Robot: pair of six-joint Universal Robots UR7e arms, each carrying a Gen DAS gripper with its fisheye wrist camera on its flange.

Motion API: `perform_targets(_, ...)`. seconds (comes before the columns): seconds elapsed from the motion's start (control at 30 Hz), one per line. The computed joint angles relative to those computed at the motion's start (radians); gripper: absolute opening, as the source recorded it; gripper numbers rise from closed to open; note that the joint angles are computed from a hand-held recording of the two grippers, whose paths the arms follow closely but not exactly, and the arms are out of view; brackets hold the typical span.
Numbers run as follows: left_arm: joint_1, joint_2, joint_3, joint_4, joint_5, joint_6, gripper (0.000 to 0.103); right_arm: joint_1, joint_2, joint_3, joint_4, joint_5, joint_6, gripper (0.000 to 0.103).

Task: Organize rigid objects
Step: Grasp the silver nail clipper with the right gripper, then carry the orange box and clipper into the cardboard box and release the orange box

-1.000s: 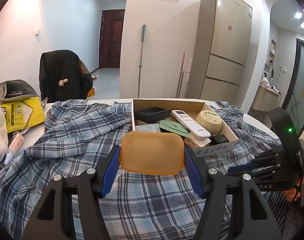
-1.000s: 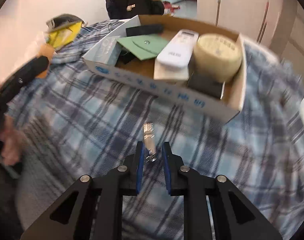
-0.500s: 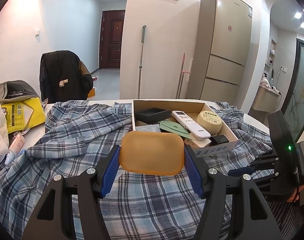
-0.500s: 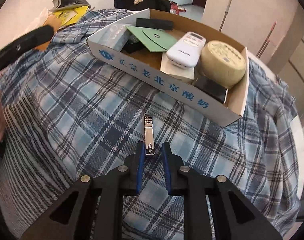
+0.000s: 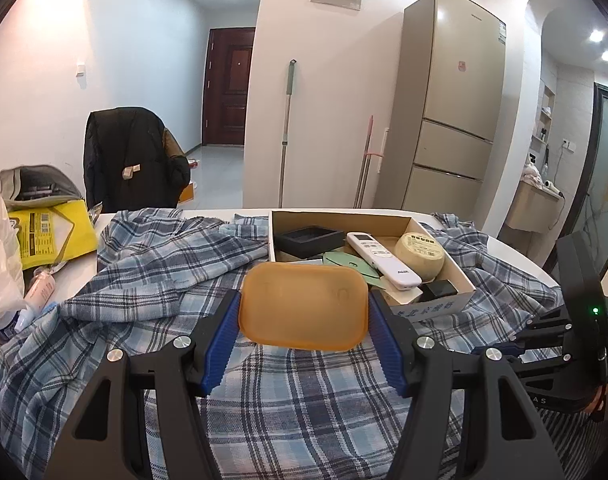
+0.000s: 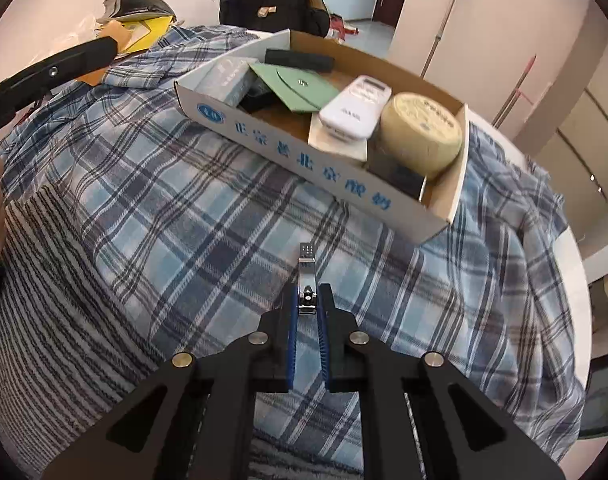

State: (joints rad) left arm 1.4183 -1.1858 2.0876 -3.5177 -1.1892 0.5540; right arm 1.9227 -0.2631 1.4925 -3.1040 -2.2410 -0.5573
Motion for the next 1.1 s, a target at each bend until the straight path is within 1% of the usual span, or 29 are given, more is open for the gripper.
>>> perform_targets(0.1,-0.001,0.001,0.001,-0.010,0.001,0.004,0.064,-0.012,-0.014,0.007,0.030,0.028,0.050,0.009)
perform_targets(0.17,0.002,0.001,-0.002,-0.003,-0.001,-0.003,0.064,-0.016,-0.020,0.013,0.020,0.041,0.058,0.009)
perform_targets(0.33,0.007,-0.001,-0.006,0.000,-0.003,-0.012,0.064,-0.018,-0.024,0.053,-0.101,0.050,0.005,0.009)
perform_targets(0.43,0.004,-0.005,-0.001,-0.004,-0.013,0.000,0.064,-0.017,-0.024,0.069,-0.169,0.028,0.013,0.009)
perform_targets(0.53,-0.007,-0.003,0.013,-0.037,-0.005,0.026,0.064,-0.024,-0.039,0.084,-0.142,0.045,0.007,0.009)
perform_targets(0.57,-0.009,-0.001,0.015,-0.040,-0.004,0.030,0.064,-0.025,-0.035,0.084,-0.144,0.034,0.003,0.009)
perform_targets(0.63,-0.008,0.002,0.012,-0.027,-0.006,0.033,0.064,-0.031,-0.030,0.085,-0.134,0.026,0.000,0.009)
perform_targets(0.73,-0.009,0.003,0.012,-0.025,0.000,0.032,0.064,-0.043,-0.039,0.090,-0.095,0.043,0.002,0.009)
perform_targets(0.97,-0.001,-0.006,0.003,0.008,-0.008,-0.002,0.064,-0.033,-0.013,0.060,-0.108,0.000,-0.059,0.009)
perform_targets(1.03,0.000,-0.007,0.002,0.012,-0.011,-0.003,0.064,-0.034,-0.014,0.059,-0.104,-0.001,-0.061,0.009)
perform_targets(1.1,0.000,-0.007,0.004,0.008,-0.012,0.001,0.064,-0.034,-0.017,0.062,-0.097,0.003,-0.043,0.009)
